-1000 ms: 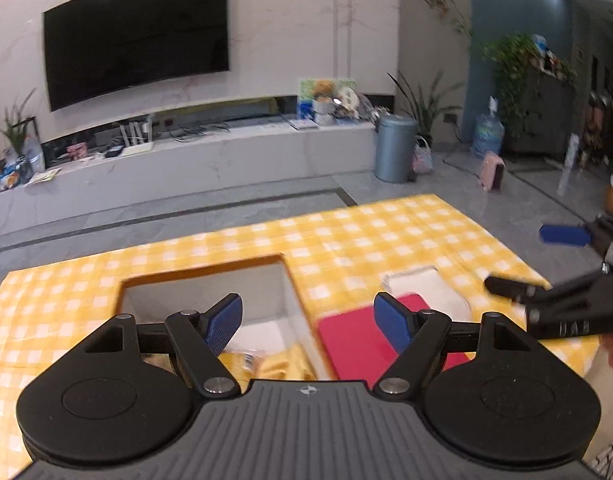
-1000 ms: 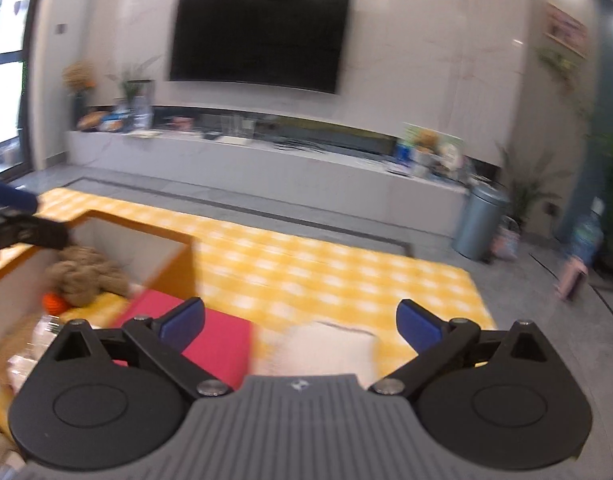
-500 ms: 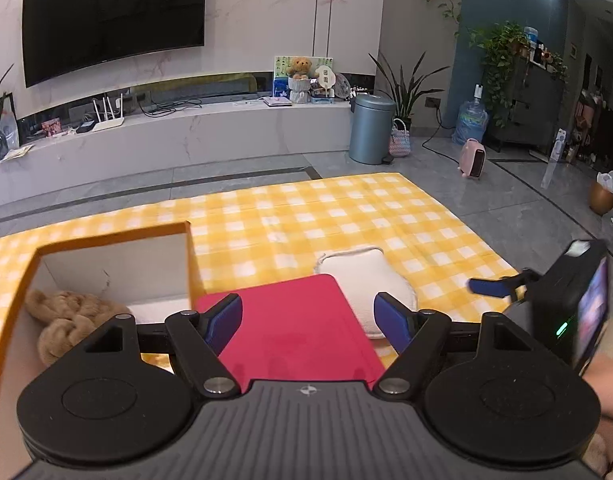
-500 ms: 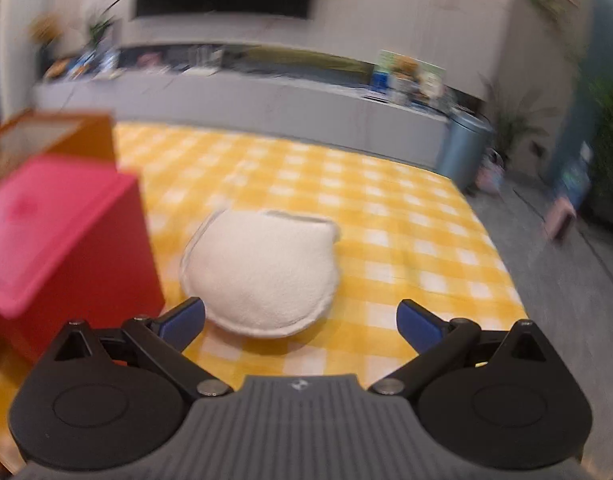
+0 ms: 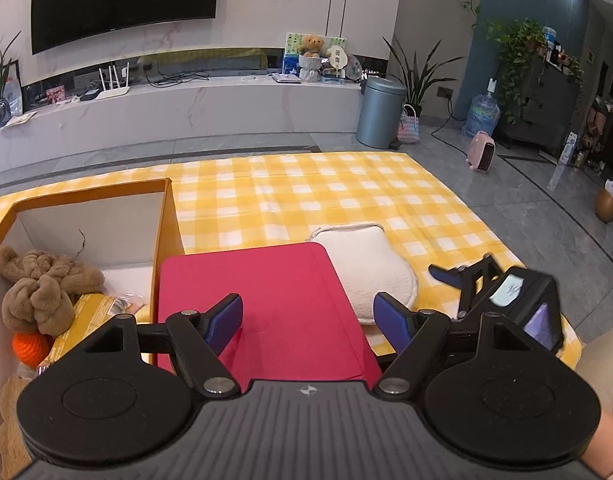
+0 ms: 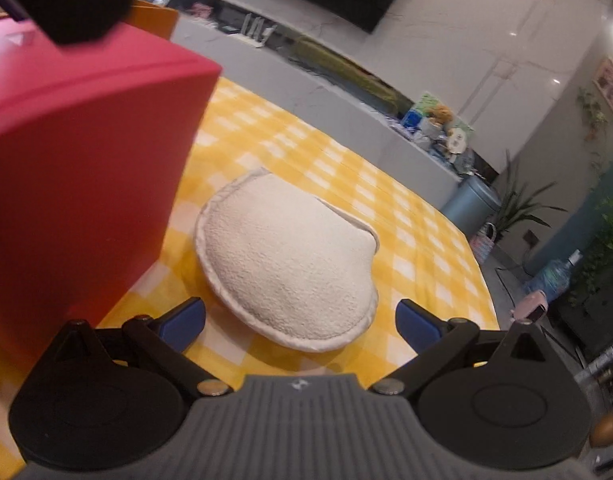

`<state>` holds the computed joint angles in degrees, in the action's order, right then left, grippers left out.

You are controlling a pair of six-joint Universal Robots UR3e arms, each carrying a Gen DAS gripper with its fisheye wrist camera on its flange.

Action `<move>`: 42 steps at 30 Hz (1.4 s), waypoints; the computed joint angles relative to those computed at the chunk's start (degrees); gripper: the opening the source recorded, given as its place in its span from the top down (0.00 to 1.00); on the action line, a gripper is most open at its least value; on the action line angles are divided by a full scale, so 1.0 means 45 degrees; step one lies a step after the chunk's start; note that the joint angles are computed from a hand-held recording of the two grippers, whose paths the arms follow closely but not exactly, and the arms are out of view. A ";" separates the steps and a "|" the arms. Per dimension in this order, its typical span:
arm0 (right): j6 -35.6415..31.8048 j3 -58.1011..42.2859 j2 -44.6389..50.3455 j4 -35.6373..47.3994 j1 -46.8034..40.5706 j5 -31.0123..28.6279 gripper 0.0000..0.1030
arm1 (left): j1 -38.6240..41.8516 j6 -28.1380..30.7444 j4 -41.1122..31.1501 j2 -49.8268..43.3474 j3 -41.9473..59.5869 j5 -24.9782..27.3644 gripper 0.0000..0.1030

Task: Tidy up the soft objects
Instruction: 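Grasp the white round pad edge with the right gripper and lift it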

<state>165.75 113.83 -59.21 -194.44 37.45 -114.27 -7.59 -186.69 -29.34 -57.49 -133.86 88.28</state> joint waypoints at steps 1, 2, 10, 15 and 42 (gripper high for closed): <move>-0.0040 -0.0070 0.0093 -0.0034 -0.0056 0.0215 0.22 | 0.0044 0.0009 -0.0097 0.0145 -0.0031 -0.0010 0.15; -0.0161 0.0106 0.0052 -0.0214 -0.0169 0.0588 0.34 | 0.0123 0.0032 -0.0266 0.0397 -0.0088 -0.0023 0.15; 0.1373 0.1016 -0.1827 0.0410 -0.1049 0.2442 0.95 | 0.1777 0.0144 -0.1361 0.2497 -0.0673 -0.0853 0.17; 0.2621 0.1260 -0.4428 0.2866 -0.1721 0.3004 0.97 | 0.3569 0.0933 -0.3050 0.4032 -0.0921 -0.2482 0.19; 0.3512 0.3463 -0.4304 0.0296 -0.4931 0.5885 0.97 | -0.1631 0.0140 -0.0021 0.1058 -0.0183 0.1634 0.23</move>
